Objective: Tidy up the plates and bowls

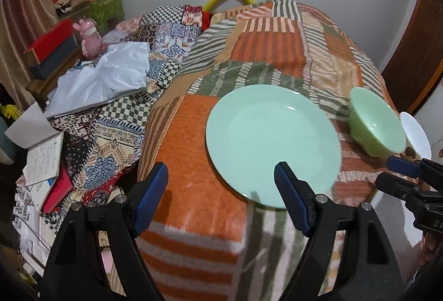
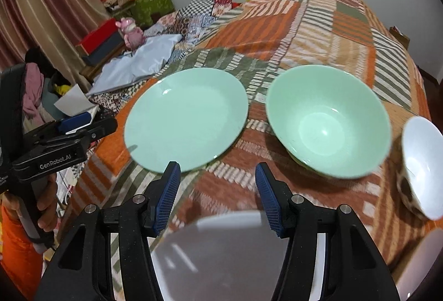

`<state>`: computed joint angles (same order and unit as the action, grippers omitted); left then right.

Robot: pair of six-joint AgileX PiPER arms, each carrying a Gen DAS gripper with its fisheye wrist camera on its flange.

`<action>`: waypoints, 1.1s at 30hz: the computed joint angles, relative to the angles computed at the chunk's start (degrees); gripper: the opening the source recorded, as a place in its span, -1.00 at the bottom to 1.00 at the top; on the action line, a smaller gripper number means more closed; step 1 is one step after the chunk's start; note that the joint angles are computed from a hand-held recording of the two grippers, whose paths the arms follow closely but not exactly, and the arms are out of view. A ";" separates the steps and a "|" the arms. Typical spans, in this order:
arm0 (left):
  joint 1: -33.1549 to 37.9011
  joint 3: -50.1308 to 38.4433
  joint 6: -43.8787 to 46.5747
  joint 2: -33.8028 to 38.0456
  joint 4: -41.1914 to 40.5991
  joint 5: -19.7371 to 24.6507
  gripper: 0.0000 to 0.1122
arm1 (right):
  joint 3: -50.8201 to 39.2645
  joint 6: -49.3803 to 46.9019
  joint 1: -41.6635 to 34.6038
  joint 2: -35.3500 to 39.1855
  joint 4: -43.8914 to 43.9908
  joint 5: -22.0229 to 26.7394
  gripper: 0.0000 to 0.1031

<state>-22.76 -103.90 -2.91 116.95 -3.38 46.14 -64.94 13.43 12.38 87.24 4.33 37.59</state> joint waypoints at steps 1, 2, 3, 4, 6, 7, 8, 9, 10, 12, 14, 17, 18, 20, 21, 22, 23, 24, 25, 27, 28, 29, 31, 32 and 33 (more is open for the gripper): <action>0.23 -1.09 0.51 1.02 -0.60 0.37 0.40 | -0.98 -0.86 -0.15 1.45 0.98 0.15 0.02; 0.54 -2.61 1.16 2.41 -1.30 0.86 0.38 | -1.50 -1.19 -0.21 2.30 1.45 0.05 0.02; 0.83 -4.06 1.78 3.74 -1.93 1.38 0.35 | -2.00 -1.28 -0.33 3.04 1.54 0.02 0.02; 1.03 -5.50 2.17 5.02 -2.25 2.02 0.27 | -2.48 -1.16 -0.25 3.69 1.37 0.00 0.02; 1.36 -7.85 2.60 6.94 -2.58 3.03 0.09 | -3.51 -1.31 -0.17 4.89 1.36 0.31 0.02; 1.61 -9.25 3.24 8.12 -3.07 3.62 0.06 | -3.83 -1.61 -0.39 5.33 1.58 0.32 -0.01; 1.77 -10.57 3.71 9.12 -3.45 4.26 -0.03 | -4.24 -1.89 -0.53 5.88 1.85 0.56 -0.03; 1.95 -12.29 4.11 10.43 -3.77 5.25 -0.13 | -4.74 -2.15 -0.61 6.50 2.15 0.95 -0.10; 2.12 -14.16 4.51 11.75 -4.26 6.30 -0.19 | -5.10 -2.53 -0.81 7.11 2.72 1.38 -0.14; 2.52 -17.10 5.82 13.93 -5.97 7.91 -0.45 | -5.53 -1.98 -0.98 7.85 2.63 1.72 -0.22; 2.84 -19.49 7.02 15.59 -7.70 9.38 -0.57 | -6.01 -1.63 -1.14 8.48 1.83 2.13 -0.25; 2.86 -21.83 7.07 17.35 -7.63 9.80 -0.58 | -6.83 -1.83 -1.72 9.75 2.54 2.78 -0.28; 3.13 -22.93 7.18 18.06 -8.18 10.40 -0.58 | -7.07 -2.03 -1.85 10.13 3.10 2.80 -0.31; 3.81 -25.42 7.31 19.52 -9.80 11.94 -0.60 | -7.61 -2.45 -2.11 10.79 3.98 2.65 -0.38; 3.96 -26.03 7.35 19.81 -10.13 12.34 -0.62 | -7.95 -2.78 -2.15 11.12 4.41 2.77 -0.44; 4.14 -26.54 7.54 20.03 -10.53 12.76 -0.63 | -8.51 -1.97 -1.95 11.50 3.68 3.21 -0.44; 4.21 -26.51 7.78 19.95 -10.75 12.87 -0.64 | -8.64 -1.74 -1.84 11.53 3.23 3.21 -0.45; 4.32 -26.28 8.10 19.75 -11.04 12.96 -0.65 | -8.85 -1.63 -1.78 11.49 2.62 3.65 -0.51; 4.42 -25.64 8.38 19.32 -11.46 12.97 -0.65 | -8.73 -1.99 -1.99 11.32 2.87 3.75 -0.56; 4.71 -23.69 9.02 18.09 -12.24 12.65 -0.65 | -8.33 -3.56 -2.49 10.88 4.61 4.24 -0.56; 4.88 -21.89 9.74 17.00 -12.85 12.23 -0.65 | -8.07 -3.63 -2.20 10.57 4.36 4.46 -0.56; 4.91 -20.60 10.06 16.18 -12.98 11.91 -0.65 | -7.83 -3.26 -1.56 10.16 3.65 4.83 -0.56; 4.86 -15.85 10.51 13.25 -12.69 10.14 -0.65 | -7.60 -3.79 -0.94 9.77 3.70 5.46 -0.56; 4.80 -13.49 10.49 11.76 -12.26 9.25 -0.65 | -7.64 -4.22 -0.86 9.75 4.04 5.72 -0.56; 4.80 -10.96 10.48 10.15 -11.91 8.39 -0.65 | -7.33 -4.41 -0.40 9.36 4.25 5.94 -0.56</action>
<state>-17.97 -114.86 7.57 127.10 -15.28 54.52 -72.27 9.03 11.98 96.60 8.58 43.53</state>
